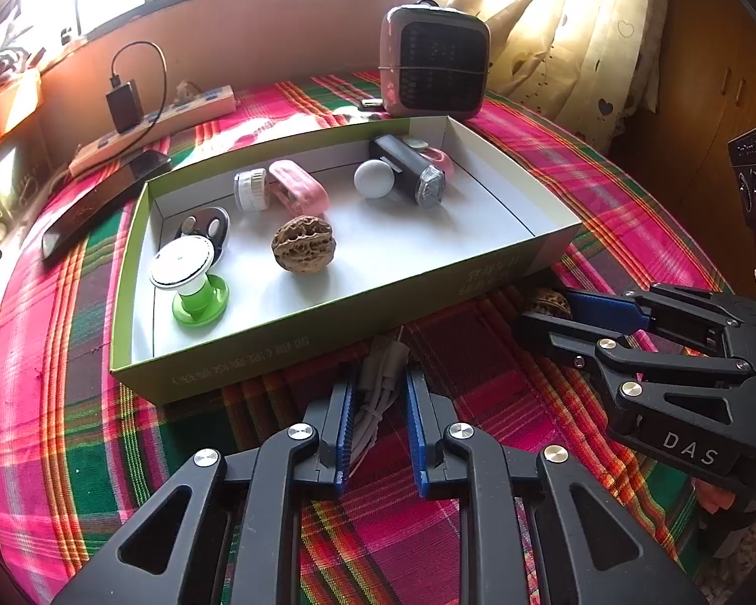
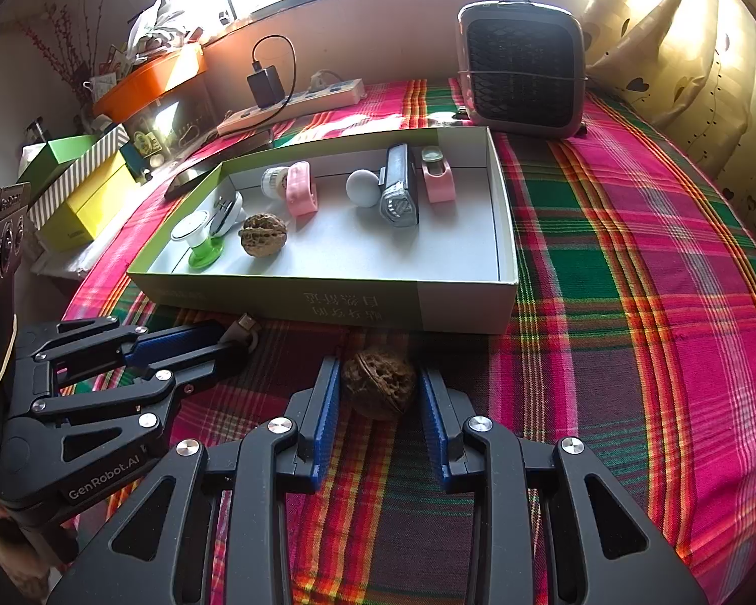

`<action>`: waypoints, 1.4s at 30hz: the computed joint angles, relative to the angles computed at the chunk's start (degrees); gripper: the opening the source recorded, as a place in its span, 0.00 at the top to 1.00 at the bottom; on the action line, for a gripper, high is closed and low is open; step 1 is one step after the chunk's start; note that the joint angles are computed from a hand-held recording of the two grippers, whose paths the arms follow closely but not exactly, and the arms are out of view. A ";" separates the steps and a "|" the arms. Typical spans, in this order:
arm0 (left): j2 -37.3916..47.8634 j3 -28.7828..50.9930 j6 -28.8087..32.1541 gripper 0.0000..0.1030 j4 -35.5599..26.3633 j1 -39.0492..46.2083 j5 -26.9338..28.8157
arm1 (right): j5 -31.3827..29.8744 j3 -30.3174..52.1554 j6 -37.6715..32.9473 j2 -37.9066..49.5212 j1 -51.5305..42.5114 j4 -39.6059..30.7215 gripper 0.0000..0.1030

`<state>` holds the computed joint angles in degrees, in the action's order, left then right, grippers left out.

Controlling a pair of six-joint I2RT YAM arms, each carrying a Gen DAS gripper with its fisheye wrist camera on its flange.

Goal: Organize objects
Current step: 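Grasp the white USB cable with the left tool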

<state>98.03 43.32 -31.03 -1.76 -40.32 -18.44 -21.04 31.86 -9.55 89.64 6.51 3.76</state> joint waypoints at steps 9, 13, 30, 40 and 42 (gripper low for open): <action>-0.25 -0.17 -0.38 0.84 -0.01 -0.06 0.00 | 0.59 -0.10 -0.22 -0.16 0.33 -0.05 0.69; -0.81 -0.72 -0.65 0.85 0.14 0.03 0.16 | 0.74 -0.16 -0.26 -0.45 0.85 -0.23 0.69; -4.56 -2.65 -2.35 0.85 0.10 -1.02 -1.23 | 0.96 -1.00 -0.52 -3.77 1.70 -0.76 0.69; -7.23 -2.65 -2.18 0.85 -0.98 -0.84 -2.07 | 1.28 -0.91 -0.41 -6.05 2.69 -1.44 0.69; -7.71 -2.77 -2.14 0.85 -1.03 -0.79 -2.15 | 1.31 -0.70 -0.39 -6.27 2.77 -1.63 0.69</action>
<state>90.32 40.54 -33.16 -2.79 -41.12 -20.59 -19.73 31.16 -9.94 83.37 9.28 2.13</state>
